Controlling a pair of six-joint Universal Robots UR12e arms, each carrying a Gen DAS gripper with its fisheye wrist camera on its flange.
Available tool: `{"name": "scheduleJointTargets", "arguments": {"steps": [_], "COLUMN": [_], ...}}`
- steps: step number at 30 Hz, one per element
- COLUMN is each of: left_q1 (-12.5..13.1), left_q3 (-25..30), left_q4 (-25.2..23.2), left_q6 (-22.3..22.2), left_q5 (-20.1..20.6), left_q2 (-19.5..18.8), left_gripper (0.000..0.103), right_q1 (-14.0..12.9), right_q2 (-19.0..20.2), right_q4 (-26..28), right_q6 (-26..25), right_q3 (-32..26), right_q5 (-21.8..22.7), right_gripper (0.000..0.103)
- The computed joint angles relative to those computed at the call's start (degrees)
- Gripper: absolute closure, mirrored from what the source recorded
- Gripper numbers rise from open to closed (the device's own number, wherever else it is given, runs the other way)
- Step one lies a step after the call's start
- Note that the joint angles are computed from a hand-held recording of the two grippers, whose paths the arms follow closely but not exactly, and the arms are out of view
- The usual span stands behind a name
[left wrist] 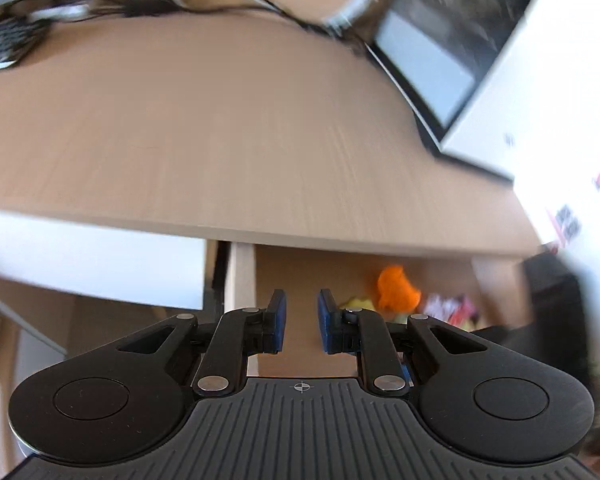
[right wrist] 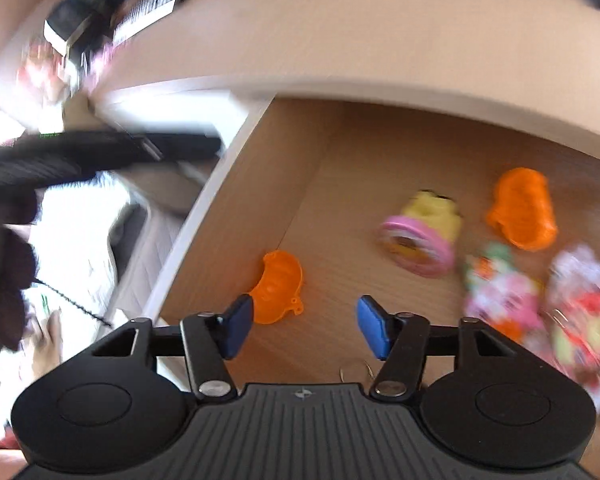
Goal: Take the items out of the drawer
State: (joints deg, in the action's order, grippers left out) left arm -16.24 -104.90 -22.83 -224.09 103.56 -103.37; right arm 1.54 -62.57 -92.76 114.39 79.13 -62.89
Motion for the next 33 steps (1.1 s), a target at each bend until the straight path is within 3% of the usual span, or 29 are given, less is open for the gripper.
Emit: {"name": "scheduleJointTargets", "arguments": {"steps": [2,6,8,10,13,17,25,29,33], "left_q1": [-0.53,-0.81,-1.6,-1.62,-1.59,-1.52,-0.94,-1.01,-1.45], "left_q3": [-1.05,-1.12,-0.23,0.01,0.45,1.38,7.01,10.09,10.91], "left_q4": [-0.04,-5.2,-6.39,-6.26,-5.87,-5.11,-3.71,-5.88,-6.28], "left_q6": [-2.37,-4.72,-5.09,-4.88,-3.6,-0.92,14.34,16.33,20.54], "left_q5": [1.94,3.54,4.08,3.96,3.31,1.23,-7.02,-9.18,-8.46], "left_q2": [0.83,2.12,0.89,0.44,-0.16,-1.58,-7.78,-10.35,-11.39], "left_gripper": [0.085,0.085,0.085,0.085,0.085,0.085,0.084,0.084,0.084], "right_q1": [1.48,3.98,3.92,3.89,3.08,0.42,-4.8,-6.02,-7.64], "right_q2": [0.23,1.85,2.25,2.35,1.13,0.34,-0.24,0.33,-0.07], "right_q4": [-1.13,-0.87,1.51,3.38,0.44,-5.83,-20.69,-26.87,-28.25], "right_q6": [-1.78,-2.79,-3.69,-5.34,-5.33,0.6,15.17,17.89,19.88], "right_q3": [0.29,-0.81,-1.5,-2.11,-0.85,-0.03,0.93,0.87,1.81], "right_q5": [-2.13,-5.78,-7.05,-6.69,-6.09,-4.48,-2.15,-4.32,-4.8], "right_gripper": [0.054,0.062,0.087,0.097,0.099,0.099,0.099,0.1,0.099]}}
